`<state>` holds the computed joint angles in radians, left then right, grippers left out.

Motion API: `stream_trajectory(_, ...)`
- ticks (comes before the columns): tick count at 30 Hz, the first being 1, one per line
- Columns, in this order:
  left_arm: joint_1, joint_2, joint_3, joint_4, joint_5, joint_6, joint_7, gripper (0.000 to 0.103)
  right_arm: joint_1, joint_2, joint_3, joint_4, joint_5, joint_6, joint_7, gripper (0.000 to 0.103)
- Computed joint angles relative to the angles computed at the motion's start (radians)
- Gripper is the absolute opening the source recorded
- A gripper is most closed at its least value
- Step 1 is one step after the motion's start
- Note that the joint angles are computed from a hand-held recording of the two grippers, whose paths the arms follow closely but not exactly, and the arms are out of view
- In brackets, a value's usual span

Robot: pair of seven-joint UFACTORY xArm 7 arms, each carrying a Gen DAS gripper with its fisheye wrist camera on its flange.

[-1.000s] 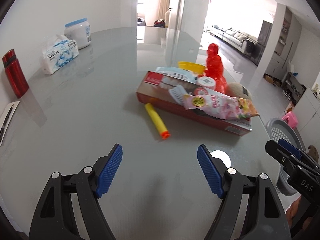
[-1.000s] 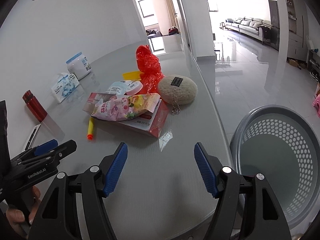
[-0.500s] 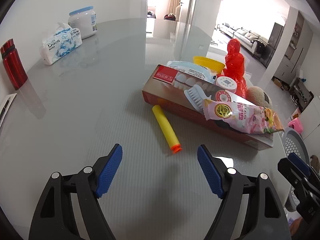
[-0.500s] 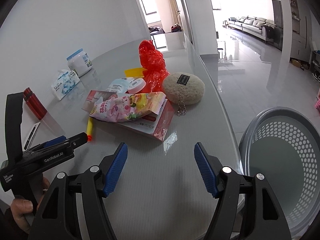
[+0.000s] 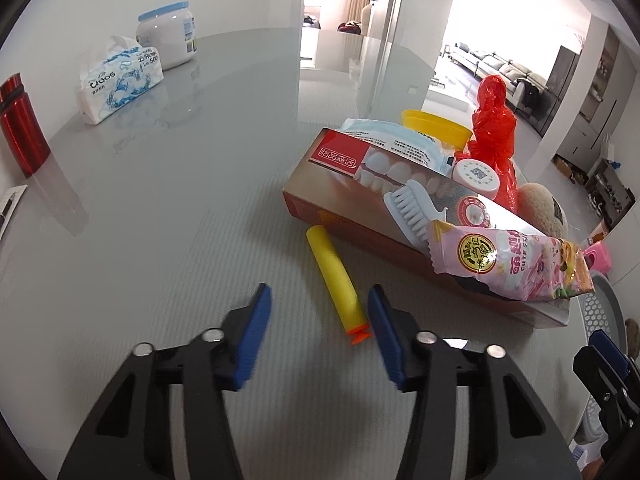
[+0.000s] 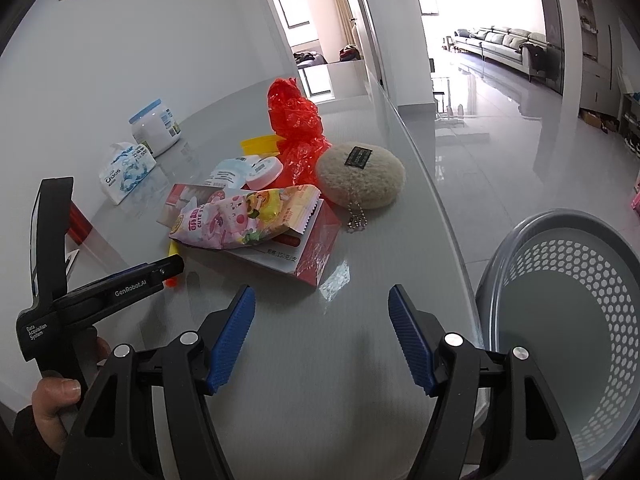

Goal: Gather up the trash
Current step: 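Lower the left tool onto the yellow foam dart and close on it, then grasp the pink snack bag with the right tool while the left tool holds the dart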

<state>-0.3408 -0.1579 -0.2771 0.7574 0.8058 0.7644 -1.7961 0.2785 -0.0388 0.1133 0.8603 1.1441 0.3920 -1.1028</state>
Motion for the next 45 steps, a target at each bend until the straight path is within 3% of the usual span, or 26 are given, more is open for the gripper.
stream_trajectory(1, 0.0, -0.005, 0.001, -0.006, 0.006, -0.015, 0.0, 0.027, 0.0, 0.0, 0.0, 0.0, 0.001, 0.0, -0.001, 0.066)
stream_trajectory(3, 0.0, -0.009, -0.001, -0.011, 0.014, -0.043, 0.0, 0.015, 0.0, 0.0, 0.001, 0.0, 0.004, -0.003, -0.005, 0.066)
stream_trajectory(5, -0.006, 0.002, -0.011, 0.007, 0.007, -0.006, 0.018, 0.015, 0.001, -0.001, 0.001, -0.002, 0.01, -0.002, -0.014, 0.066)
stream_trajectory(14, -0.019, -0.087, -0.038, -0.06, -0.009, 0.011, -0.004, 0.014, 0.02, -0.031, 0.003, -0.016, 0.059, 0.005, -0.083, 0.066)
stream_trajectory(25, 0.012, -0.157, -0.075, -0.11, -0.014, 0.003, 0.006, 0.014, 0.082, -0.006, 0.04, 0.029, 0.047, -0.079, -0.108, 0.07)
stream_trajectory(38, 0.049, -0.231, -0.104, -0.158, -0.047, -0.013, -0.002, 0.014, 0.098, 0.02, 0.057, 0.085, -0.161, -0.106, -0.277, 0.07)
stream_trajectory(45, 0.064, -0.232, -0.112, -0.161, -0.067, -0.017, 0.007, 0.014, 0.106, 0.07, 0.083, 0.116, -0.298, -0.127, -0.312, 0.07)
